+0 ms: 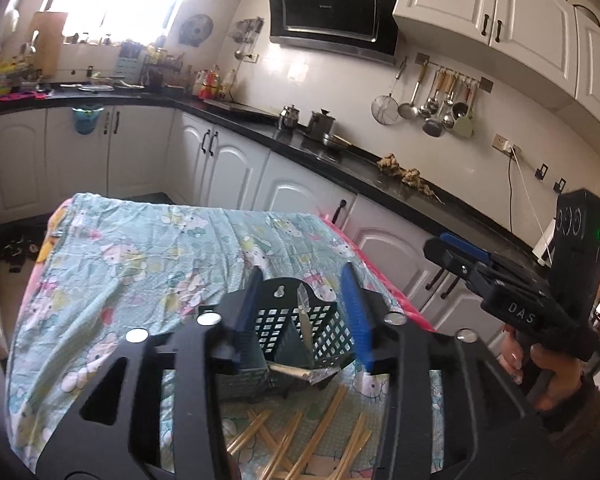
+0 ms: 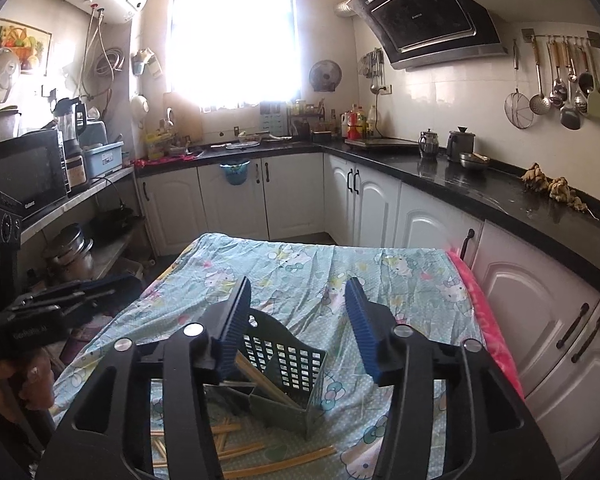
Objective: Organize utensils
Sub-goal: 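Lower the chopstick into the green basket and open the left gripper, then withdraw the open left gripper from the basket back over the chopsticks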
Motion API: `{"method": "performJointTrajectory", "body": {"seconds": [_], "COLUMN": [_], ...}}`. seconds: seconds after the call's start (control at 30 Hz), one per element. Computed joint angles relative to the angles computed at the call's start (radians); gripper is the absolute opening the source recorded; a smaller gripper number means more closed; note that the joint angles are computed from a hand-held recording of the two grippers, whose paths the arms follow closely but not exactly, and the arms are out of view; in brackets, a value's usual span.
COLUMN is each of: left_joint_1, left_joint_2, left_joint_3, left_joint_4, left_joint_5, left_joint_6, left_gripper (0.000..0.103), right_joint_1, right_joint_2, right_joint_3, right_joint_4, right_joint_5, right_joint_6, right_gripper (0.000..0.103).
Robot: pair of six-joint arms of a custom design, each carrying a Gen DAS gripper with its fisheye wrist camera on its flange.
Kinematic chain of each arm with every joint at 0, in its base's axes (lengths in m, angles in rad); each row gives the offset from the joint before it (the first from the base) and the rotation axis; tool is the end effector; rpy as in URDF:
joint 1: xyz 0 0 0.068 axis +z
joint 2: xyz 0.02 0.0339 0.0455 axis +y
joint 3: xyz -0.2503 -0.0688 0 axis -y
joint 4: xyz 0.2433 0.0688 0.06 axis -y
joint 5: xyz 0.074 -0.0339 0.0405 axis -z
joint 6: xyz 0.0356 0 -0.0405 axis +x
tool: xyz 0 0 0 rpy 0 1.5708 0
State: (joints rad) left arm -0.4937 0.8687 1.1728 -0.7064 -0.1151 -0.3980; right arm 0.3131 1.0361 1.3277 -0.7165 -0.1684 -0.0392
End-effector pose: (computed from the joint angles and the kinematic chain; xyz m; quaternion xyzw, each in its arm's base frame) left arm 0.1544 -0.0785 0.3919 0.0081 0.8333 -0.1942 0.5175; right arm 0.1957 0.0696 0.4113 -0.1916 0.8164 0.1438 0.5255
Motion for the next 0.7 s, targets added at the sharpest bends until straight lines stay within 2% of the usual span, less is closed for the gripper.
{"method": "performJointTrajectory", "body": {"seconds": [0.13,0.3,0.5,0.7], "left_joint_1": [-0.04,-0.128,-0.263,-0.412], "left_joint_2": [-0.05,-0.107,-0.155,-0.19], "left_joint_3": [0.002,-0.004,-0.019,-0.026], "left_joint_4": [-0.044,-0.096,-0.134,-0.18], "left_joint_5": [-0.065,-0.169,-0.314,-0.461], "left_joint_6": [-0.015,-0.051,-0.089,-0.141], "left_gripper": [0.05,0.068,0.08,0.087], "right_joint_1": [-0.004,0.018,0.072,0.139], "right_joint_2": [-0.056,-0.123,-0.183,-0.236], "right_joint_3": [-0.03,-0.054,-0.071,-0.094], "right_joint_4": [-0.012,-0.037,-0.062,-0.084], "right_joint_5": [-0.001,0.016,0.057,0.104], "right_joint_6": [-0.006,-0.011,-0.025,-0.013], "right_gripper": [0.055,0.062,0.069,0.073]}}
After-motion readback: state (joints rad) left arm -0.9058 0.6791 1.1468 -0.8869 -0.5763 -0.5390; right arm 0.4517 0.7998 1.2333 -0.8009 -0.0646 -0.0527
